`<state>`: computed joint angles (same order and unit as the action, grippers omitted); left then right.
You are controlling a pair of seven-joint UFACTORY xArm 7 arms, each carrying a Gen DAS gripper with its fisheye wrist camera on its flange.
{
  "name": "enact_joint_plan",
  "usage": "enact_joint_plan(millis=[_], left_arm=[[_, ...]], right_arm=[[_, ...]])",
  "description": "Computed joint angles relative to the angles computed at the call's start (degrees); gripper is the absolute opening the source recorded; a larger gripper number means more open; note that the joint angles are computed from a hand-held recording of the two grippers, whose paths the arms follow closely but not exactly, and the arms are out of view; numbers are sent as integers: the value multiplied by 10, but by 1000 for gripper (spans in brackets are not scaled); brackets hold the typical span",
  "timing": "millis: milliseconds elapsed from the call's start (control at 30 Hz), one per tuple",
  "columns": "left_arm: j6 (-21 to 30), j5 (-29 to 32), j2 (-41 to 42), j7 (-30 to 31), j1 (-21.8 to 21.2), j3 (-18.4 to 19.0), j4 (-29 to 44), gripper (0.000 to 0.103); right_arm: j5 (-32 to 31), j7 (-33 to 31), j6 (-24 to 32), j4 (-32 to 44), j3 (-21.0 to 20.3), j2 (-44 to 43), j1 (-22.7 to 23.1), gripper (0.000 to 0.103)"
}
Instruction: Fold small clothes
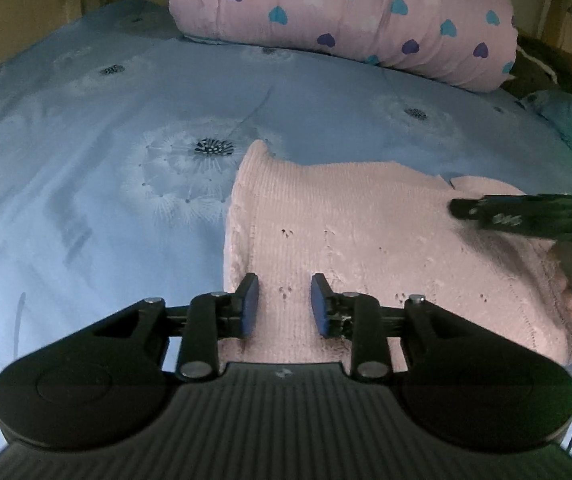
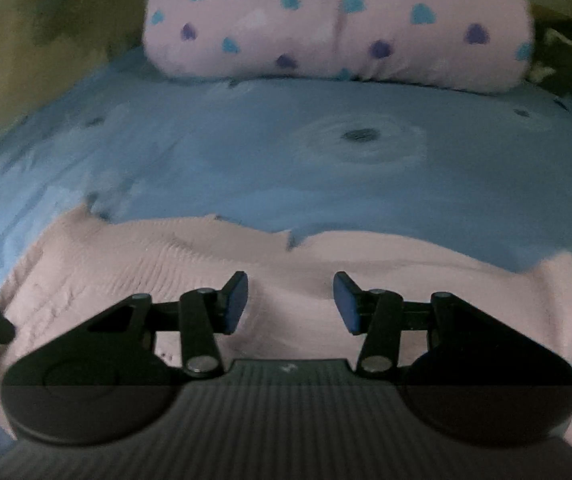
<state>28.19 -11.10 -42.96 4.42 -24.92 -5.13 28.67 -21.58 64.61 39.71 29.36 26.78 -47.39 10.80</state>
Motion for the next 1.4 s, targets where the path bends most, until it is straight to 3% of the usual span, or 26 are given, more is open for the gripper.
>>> enact_joint_plan(millis=[200,233,267,367,533,600,667,733,800,867,967,1167,1300,1400], left_arm=[[0,3,3,-1,3,-1,2,38],[0,3,4,-2,3,-1,3,38],[0,4,5,-3,4,-3,4,38],[-2,9,3,-7,7,-8,3,39],[-8,18,4,-15,11,-13,1,39],[-10,23,6,-17,13,-16,0,40],[-14,30,7,-18,15,-19,-2,43],[-17,35,10,-18,17,-19,-2,45],[-18,37,14,-20,18,-18,-1,47],[-18,37,17,-23,18,-16,0,47],[-17,39,16,-27,20,-18,1,48],[-20,43,14,-31,19,-19,-3,48],[-22,45,14,-28,18,-17,-4,48],[-22,45,14,-27,18,-16,-4,49]], right_arm=[[-41,-58,5,18,4,44,6,55],[-43,-68,1,13,-1,41,14,48],[-40,-83,-6,8,-11,36,24,30],[-42,-112,0,11,-9,31,32,12],[-119,-29,3,12,79,-25,-47,11],[-127,-15,4,16,92,-12,-63,11],[-104,-49,26,32,68,40,-45,12],[-104,-43,36,35,62,54,-36,12],[-106,-14,45,32,59,35,-29,29],[-99,10,31,3,38,-22,-7,57],[-73,11,50,-29,21,-104,19,58],[12,-15,167,-92,2,-271,82,58],[44,-22,262,-111,-2,-293,58,57],[32,0,316,-127,25,-316,35,58]])
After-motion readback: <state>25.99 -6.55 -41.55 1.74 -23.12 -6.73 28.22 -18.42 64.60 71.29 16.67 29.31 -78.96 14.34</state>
